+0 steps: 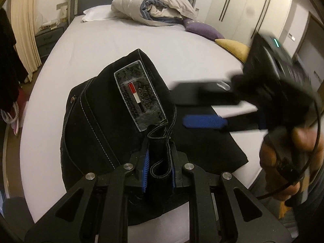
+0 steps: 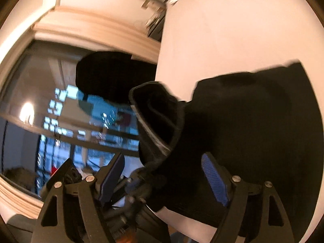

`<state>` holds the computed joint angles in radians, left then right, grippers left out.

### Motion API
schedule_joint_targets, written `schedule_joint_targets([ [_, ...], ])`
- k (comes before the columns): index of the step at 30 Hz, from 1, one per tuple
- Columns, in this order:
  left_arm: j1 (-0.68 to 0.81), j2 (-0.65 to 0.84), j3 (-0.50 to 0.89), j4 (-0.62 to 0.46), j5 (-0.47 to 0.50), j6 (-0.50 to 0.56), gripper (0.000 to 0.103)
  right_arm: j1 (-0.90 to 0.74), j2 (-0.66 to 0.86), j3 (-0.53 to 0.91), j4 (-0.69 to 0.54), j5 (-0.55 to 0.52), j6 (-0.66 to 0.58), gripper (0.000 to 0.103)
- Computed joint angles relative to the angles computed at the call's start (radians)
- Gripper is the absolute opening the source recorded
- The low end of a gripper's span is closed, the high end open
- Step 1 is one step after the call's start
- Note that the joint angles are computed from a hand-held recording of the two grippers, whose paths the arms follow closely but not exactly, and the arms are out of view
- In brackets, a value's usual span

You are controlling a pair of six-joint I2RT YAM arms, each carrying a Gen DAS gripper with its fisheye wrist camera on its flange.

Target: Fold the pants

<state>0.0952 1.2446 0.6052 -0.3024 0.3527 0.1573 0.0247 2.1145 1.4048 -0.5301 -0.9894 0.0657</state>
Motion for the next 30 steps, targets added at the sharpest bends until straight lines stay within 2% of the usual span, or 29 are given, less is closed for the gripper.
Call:
schedule_joint_targets([
  [2, -0.022, -0.023, -0.017, 0.005, -0.017, 0.001, 0.015, 0.03, 0.034, 0.086, -0.088, 0.062, -0.047, 0.081],
  [4, -0.035, -0.053, -0.04, 0.003, -0.031, 0.007, 0.015, 0.057, 0.062, 0.149, -0.145, 0.127, -0.085, 0.073],
  [5, -0.044, -0.056, -0.046, 0.009, -0.04, 0.006, 0.015, 0.067, 0.079, 0.178, -0.169, 0.152, -0.097, 0.053],
  [6, -0.051, -0.057, -0.048, 0.01, -0.046, 0.005, 0.015, 0.076, 0.086, 0.194, -0.184, 0.195, -0.106, 0.038],
  [9, -0.074, -0.057, -0.051, 0.018, -0.061, 0.001, 0.015, 0.073, 0.06, 0.161, -0.156, 0.216, -0.128, 0.024],
  [12, -0.119, -0.066, -0.05, 0.021, -0.08, -0.01, 0.015, 0.045, 0.032, 0.137, -0.158, 0.215, -0.16, 0.022],
  [18, -0.267, -0.03, -0.014, 0.038, -0.131, -0.066, 0.015, -0.032, 0.072, 0.181, -0.223, 0.197, -0.23, 0.017],
  [25, -0.471, 0.146, 0.069, 0.111, -0.208, -0.165, 0.015, -0.121, 0.148, 0.261, -0.318, 0.216, -0.333, 0.015],
  [30, -0.546, 0.255, 0.126, 0.15, -0.248, -0.206, 0.015, -0.158, 0.206, 0.326, -0.365, 0.212, -0.371, 0.015],
])
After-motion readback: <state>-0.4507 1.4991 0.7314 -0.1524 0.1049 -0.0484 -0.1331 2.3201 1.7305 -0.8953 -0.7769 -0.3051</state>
